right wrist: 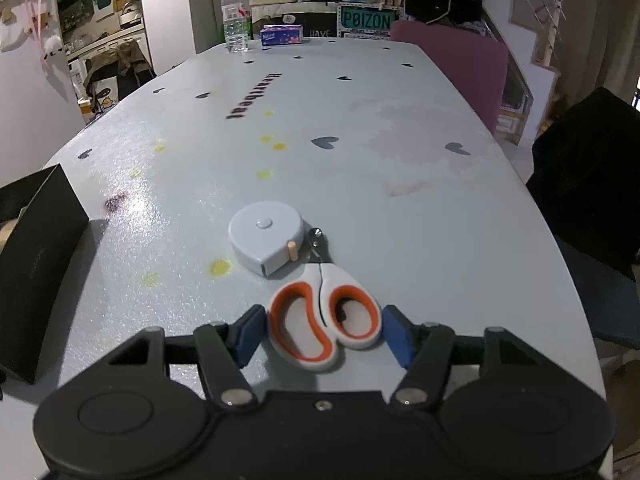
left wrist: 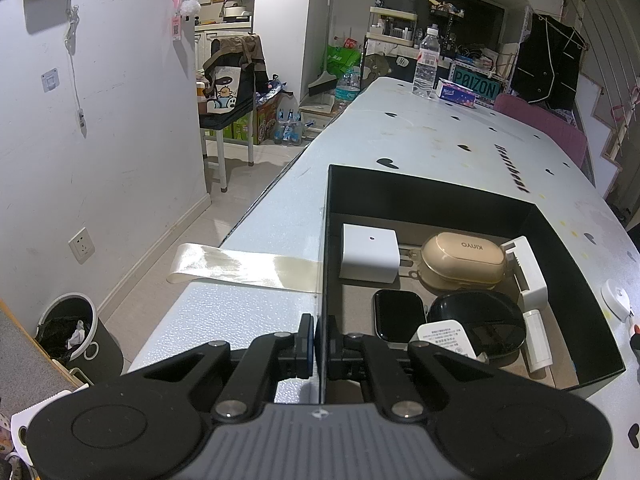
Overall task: Organize rigid objects
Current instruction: 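Carry the scissors into the box and release them with the right gripper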
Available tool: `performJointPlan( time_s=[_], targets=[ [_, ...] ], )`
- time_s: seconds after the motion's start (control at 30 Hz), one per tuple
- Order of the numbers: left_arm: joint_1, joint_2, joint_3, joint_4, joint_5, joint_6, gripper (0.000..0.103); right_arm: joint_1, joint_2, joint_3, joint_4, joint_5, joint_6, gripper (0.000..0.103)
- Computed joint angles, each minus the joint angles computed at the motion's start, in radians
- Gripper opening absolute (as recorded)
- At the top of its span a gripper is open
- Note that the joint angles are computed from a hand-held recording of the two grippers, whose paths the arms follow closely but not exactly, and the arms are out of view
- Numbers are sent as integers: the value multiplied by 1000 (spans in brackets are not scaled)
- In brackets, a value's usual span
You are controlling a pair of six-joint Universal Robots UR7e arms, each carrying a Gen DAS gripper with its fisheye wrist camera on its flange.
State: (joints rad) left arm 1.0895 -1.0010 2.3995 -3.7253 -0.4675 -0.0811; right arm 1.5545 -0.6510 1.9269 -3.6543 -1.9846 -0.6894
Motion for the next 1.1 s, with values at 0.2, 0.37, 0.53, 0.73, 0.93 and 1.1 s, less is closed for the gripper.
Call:
performJointPlan(
  time_s=[0.2,0.37,0.53,0.73,0.93,1.1],
  targets=[
    [0,0,0,0,0,0,5,0,-28,42,-46,70,90,64],
    [0,-1,0,0,0,0,5,9,-45,80,-114,140,111,64],
    [0,0,-1,2,1,0,5,25,-69,105,-135,189,137,64],
    [0,-1,-1,3,0,-2,5,81,-98,125,-65,271,100,64],
    [0,-1,-1,3,0,-2,5,157,-93,56,209,403,31,65],
    [0,-1,-1,2,0,0,5,227,-28,-74,490,423,-23,65]
  ],
)
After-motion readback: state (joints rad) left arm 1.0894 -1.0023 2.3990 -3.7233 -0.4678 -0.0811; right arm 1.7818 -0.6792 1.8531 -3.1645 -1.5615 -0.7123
